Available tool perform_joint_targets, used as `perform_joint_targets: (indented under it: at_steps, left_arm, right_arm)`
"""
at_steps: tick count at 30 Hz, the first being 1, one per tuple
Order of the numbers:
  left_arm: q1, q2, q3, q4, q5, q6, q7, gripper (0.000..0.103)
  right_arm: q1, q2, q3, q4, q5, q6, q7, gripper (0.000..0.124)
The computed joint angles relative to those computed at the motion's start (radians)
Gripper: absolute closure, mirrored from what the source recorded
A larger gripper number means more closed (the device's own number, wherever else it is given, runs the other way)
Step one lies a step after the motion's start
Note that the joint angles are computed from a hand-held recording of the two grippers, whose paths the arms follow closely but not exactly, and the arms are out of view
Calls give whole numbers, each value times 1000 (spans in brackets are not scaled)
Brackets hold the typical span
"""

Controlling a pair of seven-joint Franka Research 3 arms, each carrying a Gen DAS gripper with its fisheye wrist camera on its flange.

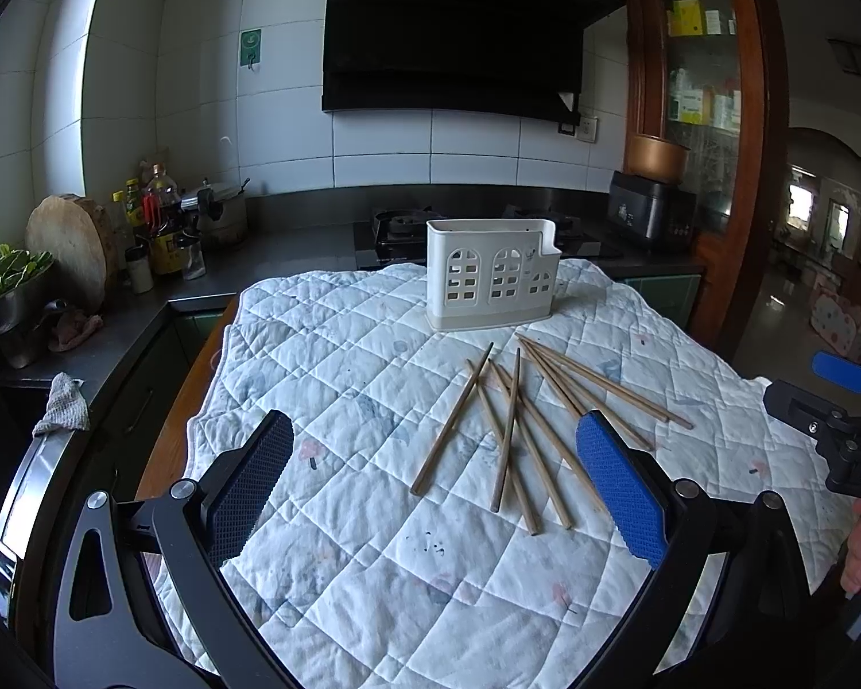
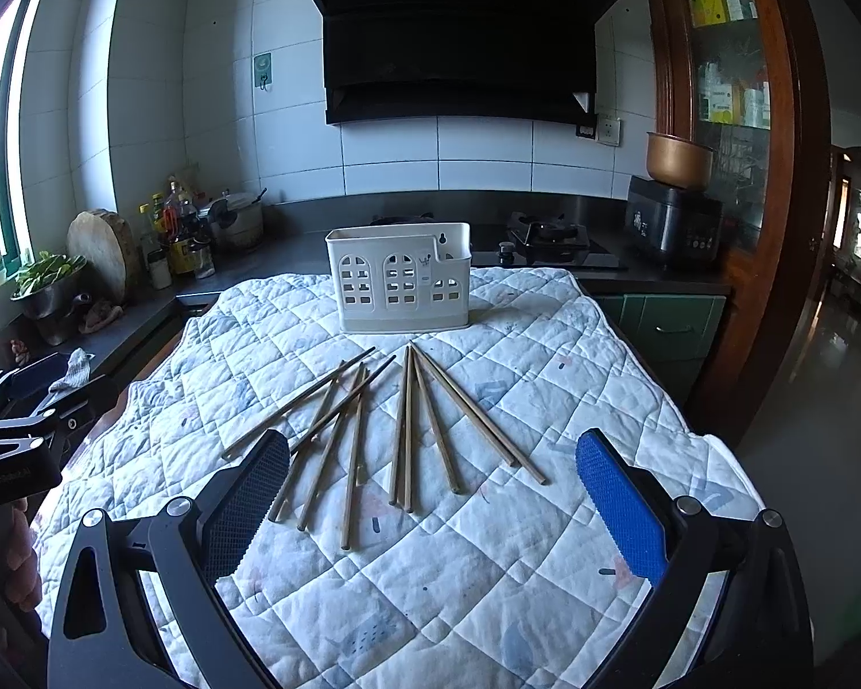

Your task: Organize utensils

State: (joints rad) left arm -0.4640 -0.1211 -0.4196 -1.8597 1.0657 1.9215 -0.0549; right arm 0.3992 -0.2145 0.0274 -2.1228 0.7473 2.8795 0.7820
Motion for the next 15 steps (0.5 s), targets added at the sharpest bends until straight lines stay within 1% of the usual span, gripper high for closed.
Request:
perform_joint_targets:
  at_steps: [4,9,15]
  left_arm:
    - [10,-2,9,-5,-5,8,4,6]
    - [25,-7,19,-20,-6,25,1,6]
    - [41,2,32,-31,-20,54,13,7]
  right_arm:
    - [-3,19,-3,14,6,-4,-11,27]
    - [-14,52,-11,42,31,-37,-43,27]
    - [-49,100,-2,75,23,-59,-68,27]
